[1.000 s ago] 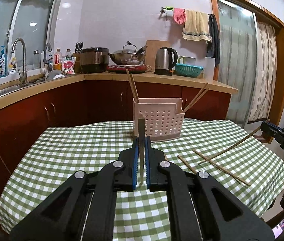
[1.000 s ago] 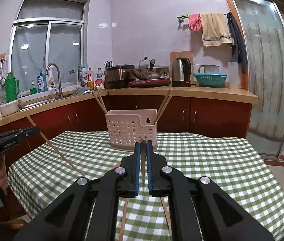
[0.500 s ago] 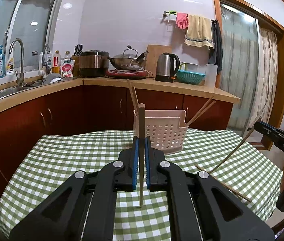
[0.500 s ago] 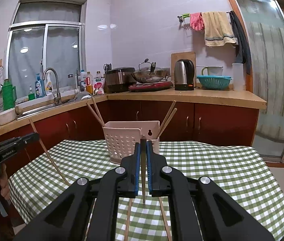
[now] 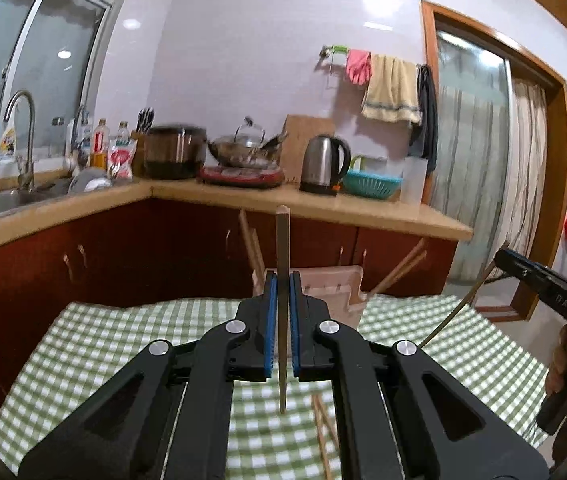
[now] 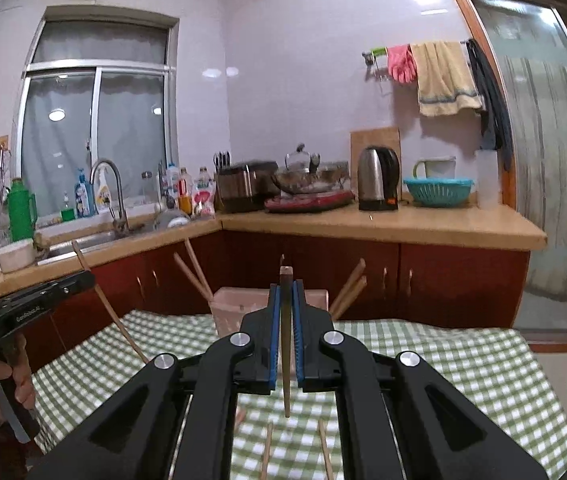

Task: Organize utensils
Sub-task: 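Lift both chopsticks and carry them over the pink basket, then lower both chopsticks into the basket and open both tools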

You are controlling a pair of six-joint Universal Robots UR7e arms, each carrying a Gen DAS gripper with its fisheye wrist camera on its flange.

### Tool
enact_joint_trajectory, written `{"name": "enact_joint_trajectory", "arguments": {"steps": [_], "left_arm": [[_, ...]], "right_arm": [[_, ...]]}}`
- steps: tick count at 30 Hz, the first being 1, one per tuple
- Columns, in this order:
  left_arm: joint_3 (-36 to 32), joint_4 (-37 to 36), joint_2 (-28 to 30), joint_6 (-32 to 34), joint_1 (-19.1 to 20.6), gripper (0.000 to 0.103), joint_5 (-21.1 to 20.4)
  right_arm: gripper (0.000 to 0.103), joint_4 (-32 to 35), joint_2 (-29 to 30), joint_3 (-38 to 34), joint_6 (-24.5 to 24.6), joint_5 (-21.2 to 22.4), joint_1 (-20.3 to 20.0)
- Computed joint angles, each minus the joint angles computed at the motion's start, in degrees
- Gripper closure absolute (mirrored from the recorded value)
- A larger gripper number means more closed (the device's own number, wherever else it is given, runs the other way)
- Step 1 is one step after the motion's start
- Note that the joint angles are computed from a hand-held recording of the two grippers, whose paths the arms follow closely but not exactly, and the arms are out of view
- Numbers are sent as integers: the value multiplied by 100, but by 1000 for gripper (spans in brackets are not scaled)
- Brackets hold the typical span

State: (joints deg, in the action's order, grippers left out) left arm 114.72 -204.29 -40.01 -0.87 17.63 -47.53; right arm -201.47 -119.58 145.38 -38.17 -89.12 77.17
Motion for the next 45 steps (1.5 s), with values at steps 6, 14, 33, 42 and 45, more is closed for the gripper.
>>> {"name": "enact_joint_trajectory", "arguments": {"steps": [6, 14, 33, 42, 45], "left_arm": [[-743, -314, 318, 660, 91, 97, -187], [-1912, -322, 893, 1269, 326, 97, -425], [-3156, -790, 1713, 2081, 651, 97, -717], [-3619, -748, 2118, 2034, 876, 97, -916], [-3582, -533, 2178, 1849, 972, 97, -895]], "right_arm": [[96, -336, 518, -500, -81, -5, 317], [96, -629, 1232, -1267, -51, 270, 397], [96, -756, 2409, -1923, 18, 319, -118], [96, -634, 2601, -2048, 31, 262, -186], [96, -545, 2630, -2043, 37, 272, -229]]}}
